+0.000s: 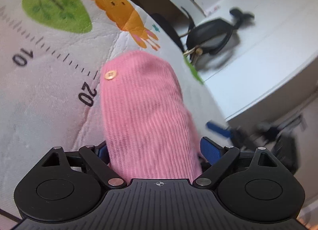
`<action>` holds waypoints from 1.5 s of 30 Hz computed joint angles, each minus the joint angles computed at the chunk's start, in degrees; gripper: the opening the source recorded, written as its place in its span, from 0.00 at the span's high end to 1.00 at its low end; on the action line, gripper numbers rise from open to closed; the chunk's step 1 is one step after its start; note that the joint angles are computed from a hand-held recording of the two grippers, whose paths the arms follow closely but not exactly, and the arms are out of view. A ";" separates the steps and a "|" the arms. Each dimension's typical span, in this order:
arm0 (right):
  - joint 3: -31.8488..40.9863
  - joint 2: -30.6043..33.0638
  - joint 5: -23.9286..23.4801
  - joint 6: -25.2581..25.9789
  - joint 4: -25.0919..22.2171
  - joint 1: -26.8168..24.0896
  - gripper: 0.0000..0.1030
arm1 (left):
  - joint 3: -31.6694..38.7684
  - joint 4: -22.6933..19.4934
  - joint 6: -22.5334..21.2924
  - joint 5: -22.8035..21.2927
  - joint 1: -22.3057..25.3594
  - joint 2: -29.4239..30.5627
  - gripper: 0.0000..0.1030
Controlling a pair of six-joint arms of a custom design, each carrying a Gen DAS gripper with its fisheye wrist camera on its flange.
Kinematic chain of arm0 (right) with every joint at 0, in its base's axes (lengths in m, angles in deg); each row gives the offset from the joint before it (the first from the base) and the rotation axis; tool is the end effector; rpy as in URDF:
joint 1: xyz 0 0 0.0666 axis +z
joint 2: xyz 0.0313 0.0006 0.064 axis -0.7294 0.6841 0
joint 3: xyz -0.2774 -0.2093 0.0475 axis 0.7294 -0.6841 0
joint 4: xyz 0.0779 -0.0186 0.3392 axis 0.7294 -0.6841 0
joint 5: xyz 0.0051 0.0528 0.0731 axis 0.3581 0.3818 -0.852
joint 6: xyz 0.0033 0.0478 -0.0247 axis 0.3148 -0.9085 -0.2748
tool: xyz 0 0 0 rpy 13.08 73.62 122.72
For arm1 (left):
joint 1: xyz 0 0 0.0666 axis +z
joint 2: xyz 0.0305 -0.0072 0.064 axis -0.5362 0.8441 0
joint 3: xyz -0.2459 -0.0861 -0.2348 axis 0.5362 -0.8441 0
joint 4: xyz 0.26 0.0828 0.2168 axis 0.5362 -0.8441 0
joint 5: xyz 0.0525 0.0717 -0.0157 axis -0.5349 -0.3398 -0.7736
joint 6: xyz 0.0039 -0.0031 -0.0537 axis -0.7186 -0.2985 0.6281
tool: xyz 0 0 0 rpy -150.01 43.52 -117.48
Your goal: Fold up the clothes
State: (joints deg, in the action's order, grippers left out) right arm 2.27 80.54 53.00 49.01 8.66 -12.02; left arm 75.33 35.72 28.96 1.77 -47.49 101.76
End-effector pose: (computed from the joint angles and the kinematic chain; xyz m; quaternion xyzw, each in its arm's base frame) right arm 0.3586 0.2529 0.4386 -0.4149 0.7967 0.1068 0.4263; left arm 0.2599 -0.0764 0.4488 -0.2234 0.8348 -0.3295 0.3802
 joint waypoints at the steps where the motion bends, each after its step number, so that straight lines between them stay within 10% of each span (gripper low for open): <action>1: -0.11 -0.03 -0.19 -0.31 0.06 -0.15 0.00 | -0.38 1.19 0.64 0.65 0.48 -0.52 0.14; 10: 1.33 1.25 2.69 0.14 -0.03 1.56 0.00 | 3.09 -2.48 -4.41 -6.05 -1.27 2.14 0.34; 20: 17.96 17.63 8.62 4.02 3.87 10.96 0.00 | 2.93 -0.42 -16.64 -13.58 9.75 0.65 0.35; 26: 30.27 25.15 2.69 -0.59 -3.48 9.46 0.00 | -0.28 -1.24 -11.58 -4.47 21.73 -2.69 0.28; 34: 41.89 28.69 -13.98 -20.55 -6.83 6.40 0.00 | 0.66 -7.45 -20.70 -15.26 12.06 -3.48 0.09; 38: 53.51 38.39 0.75 -12.99 -15.33 12.11 0.00 | -0.37 -8.89 -23.86 -20.94 7.23 -2.66 0.05; 45: 50.24 37.74 -2.88 -20.51 -14.94 9.91 0.00 | -0.95 -9.22 -23.69 -20.35 7.06 -3.38 0.05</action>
